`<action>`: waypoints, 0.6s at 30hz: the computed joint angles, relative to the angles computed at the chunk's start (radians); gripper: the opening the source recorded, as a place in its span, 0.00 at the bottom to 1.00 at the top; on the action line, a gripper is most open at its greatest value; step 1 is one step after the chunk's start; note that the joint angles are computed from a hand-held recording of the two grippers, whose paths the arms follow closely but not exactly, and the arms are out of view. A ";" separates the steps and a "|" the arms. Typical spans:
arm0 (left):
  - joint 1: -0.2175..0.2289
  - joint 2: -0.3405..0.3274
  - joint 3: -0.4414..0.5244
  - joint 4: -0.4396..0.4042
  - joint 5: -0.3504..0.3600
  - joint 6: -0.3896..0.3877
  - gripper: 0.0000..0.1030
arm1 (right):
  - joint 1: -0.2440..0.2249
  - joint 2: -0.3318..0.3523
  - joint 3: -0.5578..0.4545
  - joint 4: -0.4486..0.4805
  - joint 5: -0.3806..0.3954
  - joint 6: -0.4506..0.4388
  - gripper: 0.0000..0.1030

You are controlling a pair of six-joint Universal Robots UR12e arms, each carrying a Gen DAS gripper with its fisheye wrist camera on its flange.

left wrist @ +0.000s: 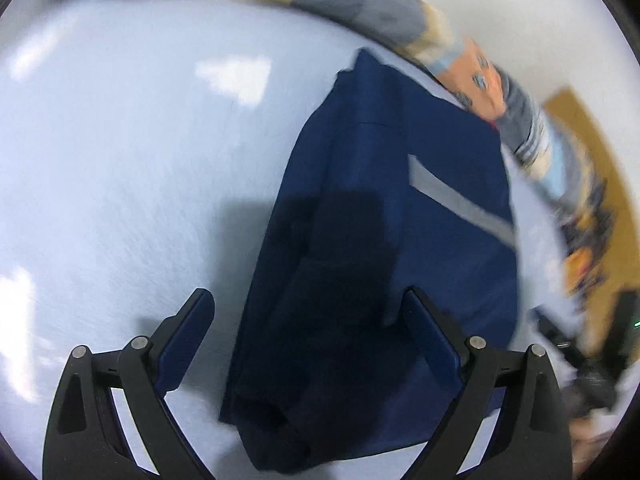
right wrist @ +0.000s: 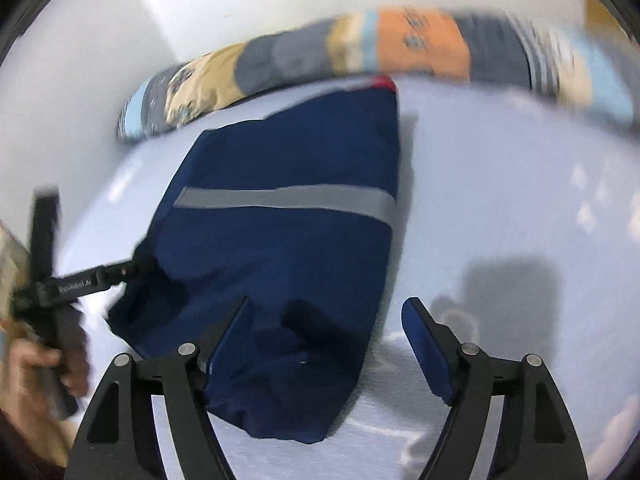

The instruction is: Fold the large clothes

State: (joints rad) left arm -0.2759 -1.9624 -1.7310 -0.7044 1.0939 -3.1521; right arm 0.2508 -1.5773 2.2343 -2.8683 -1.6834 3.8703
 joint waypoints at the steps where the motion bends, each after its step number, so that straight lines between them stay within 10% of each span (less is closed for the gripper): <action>1: 0.021 -0.016 0.009 -0.043 -0.089 -0.013 0.93 | -0.024 -0.005 0.022 -0.038 0.041 0.027 0.76; 9: 0.039 -0.065 0.060 -0.140 -0.248 0.099 1.00 | -0.166 0.056 0.137 -0.350 0.361 0.229 0.81; 18: 0.030 -0.102 0.092 -0.159 -0.350 0.112 1.00 | -0.180 0.184 0.097 -0.561 0.473 0.209 0.93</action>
